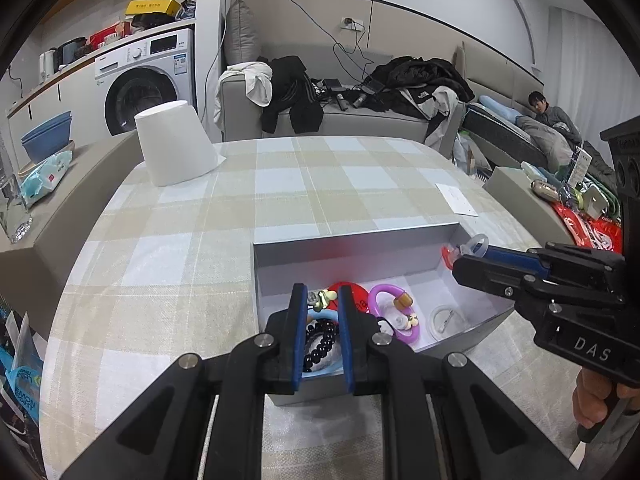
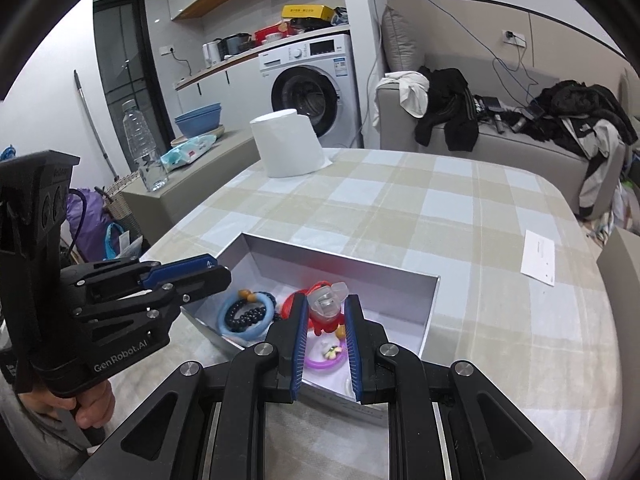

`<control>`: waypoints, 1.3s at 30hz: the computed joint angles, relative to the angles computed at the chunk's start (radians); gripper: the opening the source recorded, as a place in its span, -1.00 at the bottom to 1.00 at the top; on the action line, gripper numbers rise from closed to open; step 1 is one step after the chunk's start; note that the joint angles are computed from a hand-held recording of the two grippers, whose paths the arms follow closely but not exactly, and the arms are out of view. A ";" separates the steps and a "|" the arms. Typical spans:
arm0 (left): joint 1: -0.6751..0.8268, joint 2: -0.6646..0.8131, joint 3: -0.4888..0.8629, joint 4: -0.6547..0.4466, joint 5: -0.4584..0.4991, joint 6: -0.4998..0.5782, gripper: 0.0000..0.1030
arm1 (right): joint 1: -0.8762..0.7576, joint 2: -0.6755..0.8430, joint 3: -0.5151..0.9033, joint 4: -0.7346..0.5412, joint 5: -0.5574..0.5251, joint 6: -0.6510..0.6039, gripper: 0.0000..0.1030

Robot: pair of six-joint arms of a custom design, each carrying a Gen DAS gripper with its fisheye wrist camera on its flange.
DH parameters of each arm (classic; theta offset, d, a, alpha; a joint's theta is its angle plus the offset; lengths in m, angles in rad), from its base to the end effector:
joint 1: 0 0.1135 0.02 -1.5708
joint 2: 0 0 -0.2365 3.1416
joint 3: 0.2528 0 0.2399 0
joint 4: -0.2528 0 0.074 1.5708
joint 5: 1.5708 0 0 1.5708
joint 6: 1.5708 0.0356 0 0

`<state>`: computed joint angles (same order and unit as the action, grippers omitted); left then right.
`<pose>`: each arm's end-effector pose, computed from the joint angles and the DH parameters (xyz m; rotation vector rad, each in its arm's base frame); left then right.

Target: Organize jewelry

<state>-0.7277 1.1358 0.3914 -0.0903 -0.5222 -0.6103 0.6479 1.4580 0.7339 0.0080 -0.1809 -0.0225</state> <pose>0.1628 -0.1213 0.1370 -0.0997 2.2670 -0.0667 0.2269 0.1797 0.1680 -0.8567 2.1670 0.5271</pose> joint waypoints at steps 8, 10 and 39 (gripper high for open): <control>-0.008 0.008 -0.013 0.033 -0.014 0.000 -0.80 | -0.018 0.037 0.013 0.002 -0.014 -0.001 -0.67; -0.017 0.027 -0.013 0.044 -0.024 0.000 -0.80 | -0.017 0.045 0.015 -0.001 -0.015 -0.004 -0.67; -0.208 -0.160 -0.090 -0.032 -0.170 -0.105 0.84 | -0.073 -0.233 -0.213 0.064 -0.119 -0.049 1.00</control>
